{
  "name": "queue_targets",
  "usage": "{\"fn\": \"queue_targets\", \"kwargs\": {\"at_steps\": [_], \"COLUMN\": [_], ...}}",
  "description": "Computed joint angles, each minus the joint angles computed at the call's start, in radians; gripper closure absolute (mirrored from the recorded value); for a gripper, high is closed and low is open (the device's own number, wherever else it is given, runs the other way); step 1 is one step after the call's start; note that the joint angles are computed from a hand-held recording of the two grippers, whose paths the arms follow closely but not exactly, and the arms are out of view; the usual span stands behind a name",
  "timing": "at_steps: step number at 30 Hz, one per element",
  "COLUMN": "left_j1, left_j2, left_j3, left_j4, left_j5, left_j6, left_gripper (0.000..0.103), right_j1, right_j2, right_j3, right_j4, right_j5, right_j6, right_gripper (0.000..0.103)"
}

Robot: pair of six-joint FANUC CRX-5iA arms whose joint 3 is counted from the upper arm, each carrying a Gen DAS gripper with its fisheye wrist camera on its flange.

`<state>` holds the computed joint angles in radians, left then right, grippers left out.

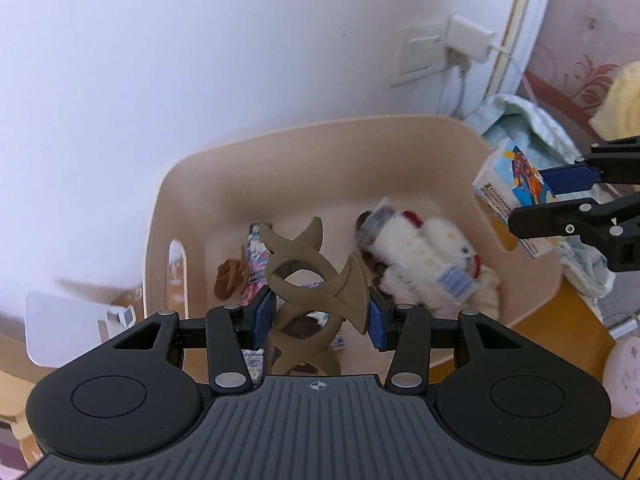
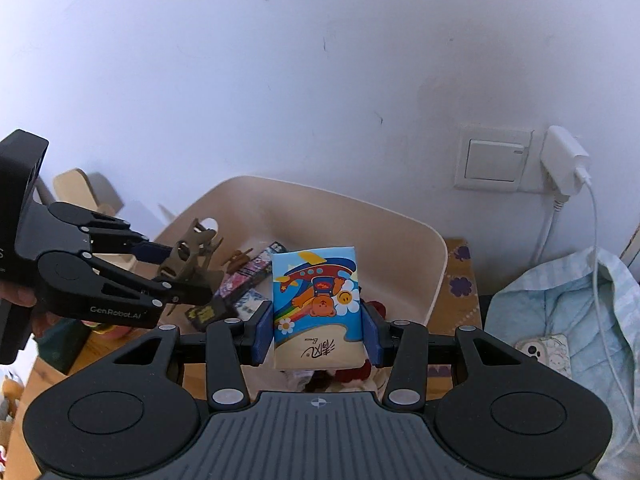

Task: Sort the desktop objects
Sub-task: 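Lift the grey clip and tissue pack and carry both over the basket, then open both tools to drop the grey clip and tissue pack into the basket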

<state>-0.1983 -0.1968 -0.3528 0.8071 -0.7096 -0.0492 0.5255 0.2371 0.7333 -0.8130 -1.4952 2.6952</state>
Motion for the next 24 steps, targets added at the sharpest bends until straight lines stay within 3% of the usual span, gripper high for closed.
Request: {"fn": "queue_targets", "kwargs": {"at_steps": [8,13,22,23,24], "left_j1": [-0.018,-0.029,-0.036,-0.035,-0.034], "left_j2": [0.073,0.100,0.121,0.123,0.123], "left_j3": [0.098,0.121,0.142,0.145,0.147], "left_j4": [-0.178,-0.241,-0.297,-0.296,-0.297], "left_j5": [0.009,0.018,0.026,0.020,0.015], "left_j6": [0.180,0.227,0.250,0.253,0.253], "left_gripper": [0.055,0.055,0.055,0.055,0.055], "right_j1": [0.087,0.134,0.156,0.160,0.162], "right_j2": [0.021,0.037,0.024,0.025,0.021], "right_j3": [-0.033,-0.043,-0.084,-0.079,-0.083], "right_j4": [0.119,0.207,0.239,0.244,0.247], "right_j5": [0.074,0.088,0.130,0.130,0.134], "right_j6": [-0.014,-0.041,-0.018,-0.023,-0.025], "right_gripper": [0.061,0.061,0.061,0.060,0.050]}}
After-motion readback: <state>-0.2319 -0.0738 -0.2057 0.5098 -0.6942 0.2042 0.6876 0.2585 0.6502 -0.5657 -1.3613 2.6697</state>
